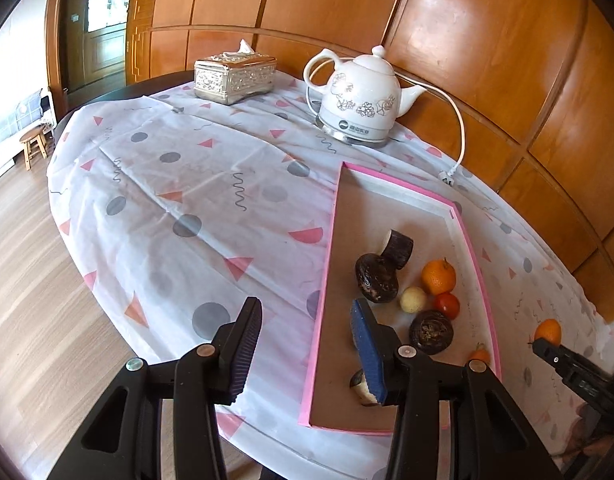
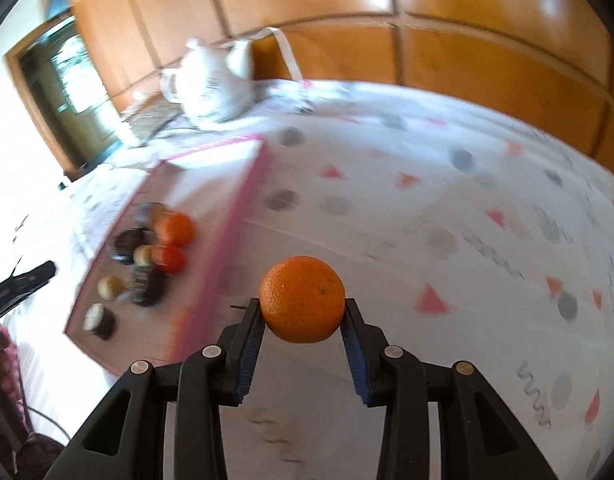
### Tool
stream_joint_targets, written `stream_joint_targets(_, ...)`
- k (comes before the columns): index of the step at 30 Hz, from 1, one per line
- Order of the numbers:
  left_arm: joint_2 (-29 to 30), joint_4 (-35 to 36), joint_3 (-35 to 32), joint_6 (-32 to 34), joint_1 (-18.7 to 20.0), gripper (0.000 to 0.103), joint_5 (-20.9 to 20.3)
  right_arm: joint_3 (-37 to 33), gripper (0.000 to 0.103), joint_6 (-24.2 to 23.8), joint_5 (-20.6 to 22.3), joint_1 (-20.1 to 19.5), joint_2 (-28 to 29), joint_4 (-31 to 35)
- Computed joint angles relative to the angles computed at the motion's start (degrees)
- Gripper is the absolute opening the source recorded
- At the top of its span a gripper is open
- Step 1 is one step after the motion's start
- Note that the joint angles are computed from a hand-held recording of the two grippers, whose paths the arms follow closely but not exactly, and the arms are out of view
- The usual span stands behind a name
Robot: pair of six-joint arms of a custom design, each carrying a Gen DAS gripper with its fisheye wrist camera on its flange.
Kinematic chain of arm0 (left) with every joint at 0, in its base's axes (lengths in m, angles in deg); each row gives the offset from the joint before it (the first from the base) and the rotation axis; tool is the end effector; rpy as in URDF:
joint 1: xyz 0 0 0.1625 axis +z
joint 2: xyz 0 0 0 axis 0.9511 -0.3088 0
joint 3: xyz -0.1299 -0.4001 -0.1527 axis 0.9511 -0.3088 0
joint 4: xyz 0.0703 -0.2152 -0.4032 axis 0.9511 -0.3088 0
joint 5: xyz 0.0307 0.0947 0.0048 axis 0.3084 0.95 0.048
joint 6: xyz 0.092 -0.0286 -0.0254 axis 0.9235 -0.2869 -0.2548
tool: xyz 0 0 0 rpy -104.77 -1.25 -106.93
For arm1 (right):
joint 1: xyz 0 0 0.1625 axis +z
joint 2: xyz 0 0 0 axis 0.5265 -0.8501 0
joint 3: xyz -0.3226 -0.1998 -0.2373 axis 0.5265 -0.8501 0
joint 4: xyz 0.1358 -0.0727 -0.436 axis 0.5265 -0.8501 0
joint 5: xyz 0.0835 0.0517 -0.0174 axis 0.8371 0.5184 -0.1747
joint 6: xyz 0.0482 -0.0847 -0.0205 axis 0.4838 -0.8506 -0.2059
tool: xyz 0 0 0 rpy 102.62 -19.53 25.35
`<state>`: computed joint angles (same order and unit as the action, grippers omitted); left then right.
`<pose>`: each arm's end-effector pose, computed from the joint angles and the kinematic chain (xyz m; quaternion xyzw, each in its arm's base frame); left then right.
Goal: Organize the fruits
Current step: 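Carry the small orange into the tray and open the right tool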
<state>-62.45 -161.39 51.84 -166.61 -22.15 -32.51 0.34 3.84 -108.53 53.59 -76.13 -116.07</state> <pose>-0.2615 -0.6641 0.0538 -0.2272 0.7733 -0.4733 0.3554 0.0526 -0.8616 0.2376 0.4144 -0.8884 0.1361 0.1435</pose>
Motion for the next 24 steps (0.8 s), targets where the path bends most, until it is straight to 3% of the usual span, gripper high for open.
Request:
stream_joint_targets(7,0.8,-4.3,-0.1,4.0,0.1,0.047,-0.8,4.2,0.039,-9.7,0.7,2.5,-2.1,7.6)
stream_joint_targets(13,0.8,-4.6,-0.1,4.1,0.2,0.047,-1.0,7.6,0.039,-16.7,-5.5,5.0,-1.4,9.3)
stream_joint_targets(18,0.8,-5.0,0.0,4.1,0.4,0.047,-1.3,7.3,0.039,-17.3,-10.9,6.2,1.4,8.3)
stream_joint_targets(24,0.8,-5.8,0.2,4.5,0.8,0.047,-1.9,6.3,0.04,-14.6,-11.8,6.4,3.6,5.6)
